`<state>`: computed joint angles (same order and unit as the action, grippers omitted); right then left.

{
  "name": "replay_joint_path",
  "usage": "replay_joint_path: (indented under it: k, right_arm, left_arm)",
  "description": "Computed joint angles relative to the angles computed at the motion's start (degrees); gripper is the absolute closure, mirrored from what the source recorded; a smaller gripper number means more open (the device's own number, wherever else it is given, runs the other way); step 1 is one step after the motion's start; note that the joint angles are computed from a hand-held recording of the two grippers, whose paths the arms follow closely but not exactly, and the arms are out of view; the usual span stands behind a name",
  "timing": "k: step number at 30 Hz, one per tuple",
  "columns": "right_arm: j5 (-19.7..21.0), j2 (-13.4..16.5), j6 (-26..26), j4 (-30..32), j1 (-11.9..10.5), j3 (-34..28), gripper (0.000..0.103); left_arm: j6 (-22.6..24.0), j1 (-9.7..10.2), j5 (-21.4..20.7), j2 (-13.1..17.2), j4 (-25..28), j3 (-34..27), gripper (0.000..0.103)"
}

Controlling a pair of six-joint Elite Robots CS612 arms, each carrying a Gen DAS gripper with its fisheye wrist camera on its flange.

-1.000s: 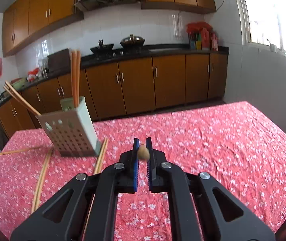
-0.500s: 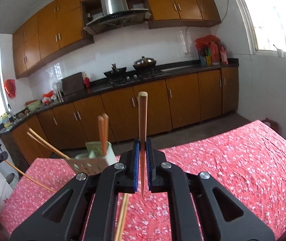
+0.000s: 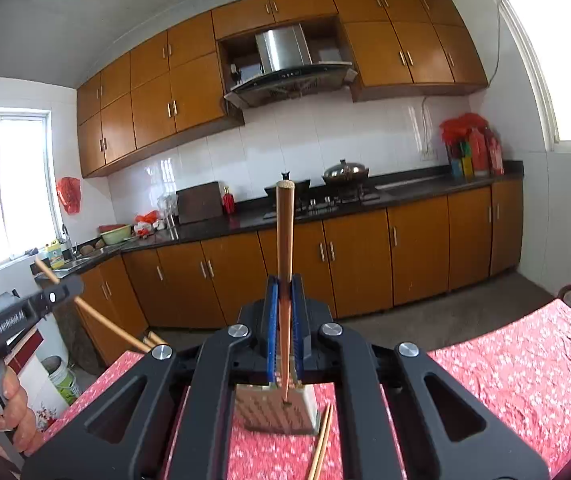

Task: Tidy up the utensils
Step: 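Lift both held chopsticks upright and lower them into the perforated holder, then open both grippers to release the chopsticks into the holder, then move both grippers back to the tablecloth and close each on a bamboo chopstick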

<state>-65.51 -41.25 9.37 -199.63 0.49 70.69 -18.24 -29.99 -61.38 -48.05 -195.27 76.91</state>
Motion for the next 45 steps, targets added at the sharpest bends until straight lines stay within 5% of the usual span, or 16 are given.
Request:
replay_joint_path:
  k: [9,17,19,22,33,40,45]
  right_arm:
    - [-3.1,4.1,0.7,4.4,1.3,-6.5,0.096]
    - [-4.1,4.7,-0.7,8.9,1.9,-7.4,0.095]
    - [-3.9,4.6,-0.9,9.4,1.8,-7.1,0.091]
    - [-4.7,4.2,-1.0,8.3,1.8,-6.4,0.072]
    - [-5.6,0.5,-0.9,5.6,0.0,1.6,0.072]
    - [-9.3,1.7,-6.1,20.0,0.2,3.9,0.073]
    - [-5.9,3.9,-8.1,31.7,0.8,2.9,0.084]
  left_arm:
    - [-1.7,1.25,0.1,4.5,6.2,-7.6,0.095]
    - [-3.3,2.11,-2.7,6.9,10.3,-10.4,0.095]
    - [-3.3,2.08,-2.5,7.0,10.0,-10.4,0.093]
    - [-2.9,2.00,-2.2,6.8,8.9,-9.8,0.083]
    - [-6.8,1.32,3.5,2.1,6.2,-0.4,0.070]
    - [-14.0,2.43,5.3,0.3,15.7,7.1,0.067]
    - [-18.1,3.53,1.5,1.5,23.2,9.5,0.067]
